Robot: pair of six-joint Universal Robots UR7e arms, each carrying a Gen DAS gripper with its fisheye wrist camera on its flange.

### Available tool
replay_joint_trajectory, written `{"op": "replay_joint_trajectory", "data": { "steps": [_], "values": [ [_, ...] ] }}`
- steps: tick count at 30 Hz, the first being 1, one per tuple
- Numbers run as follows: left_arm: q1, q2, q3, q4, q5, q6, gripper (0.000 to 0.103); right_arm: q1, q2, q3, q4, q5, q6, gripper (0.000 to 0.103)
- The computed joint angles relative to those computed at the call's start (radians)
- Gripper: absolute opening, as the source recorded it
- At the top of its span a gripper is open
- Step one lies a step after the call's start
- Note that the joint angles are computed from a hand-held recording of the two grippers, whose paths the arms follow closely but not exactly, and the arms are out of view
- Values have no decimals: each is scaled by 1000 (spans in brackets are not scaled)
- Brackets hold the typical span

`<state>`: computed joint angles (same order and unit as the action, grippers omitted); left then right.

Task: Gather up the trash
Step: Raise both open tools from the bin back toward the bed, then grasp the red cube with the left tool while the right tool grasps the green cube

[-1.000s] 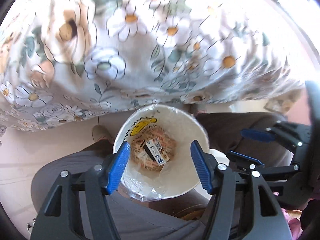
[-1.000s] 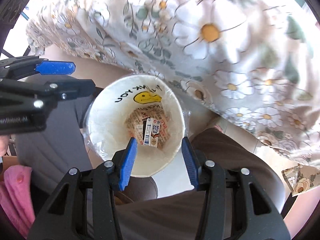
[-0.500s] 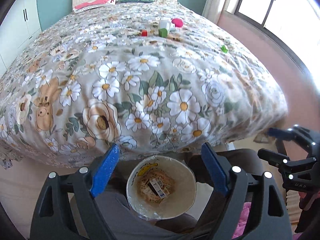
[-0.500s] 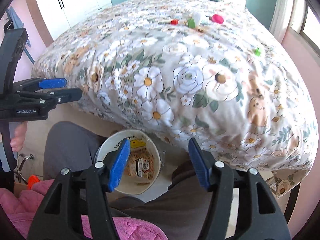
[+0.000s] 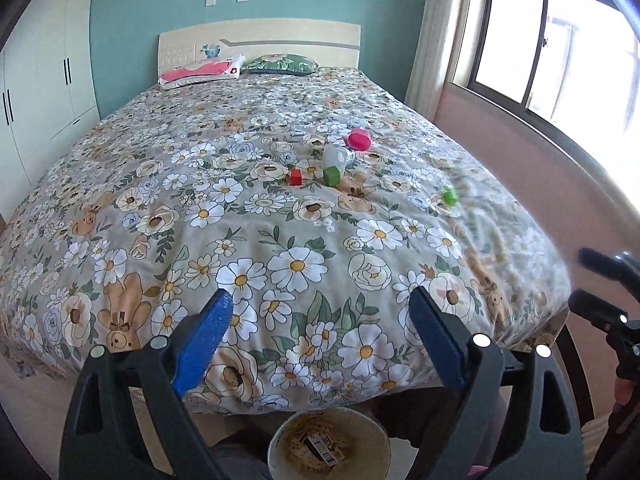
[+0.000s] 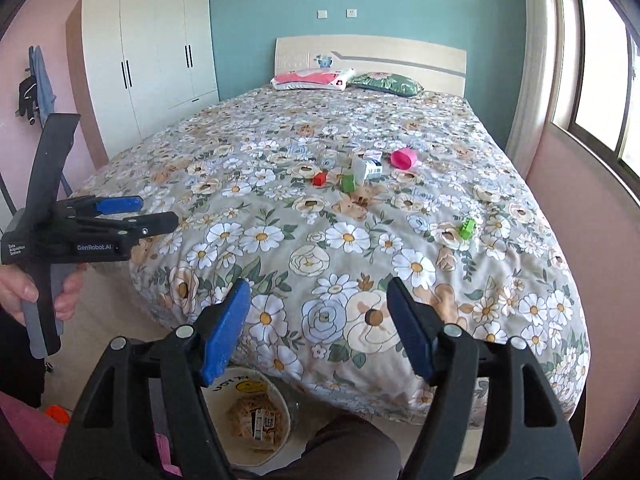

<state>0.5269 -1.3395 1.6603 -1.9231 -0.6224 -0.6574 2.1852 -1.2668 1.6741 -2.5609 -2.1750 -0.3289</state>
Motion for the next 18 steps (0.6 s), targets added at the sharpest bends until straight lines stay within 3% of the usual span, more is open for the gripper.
{"op": "replay_joint_trajectory", "data": {
  "steps": [8,18],
  "values": [
    [69,114,-126,-143,20,159,91,-27,124,-159,-52,55,-87,71],
    [195,275,-322,-218,21,260,91,-107,318,-390,-11,90,-79,71]
  ]
}}
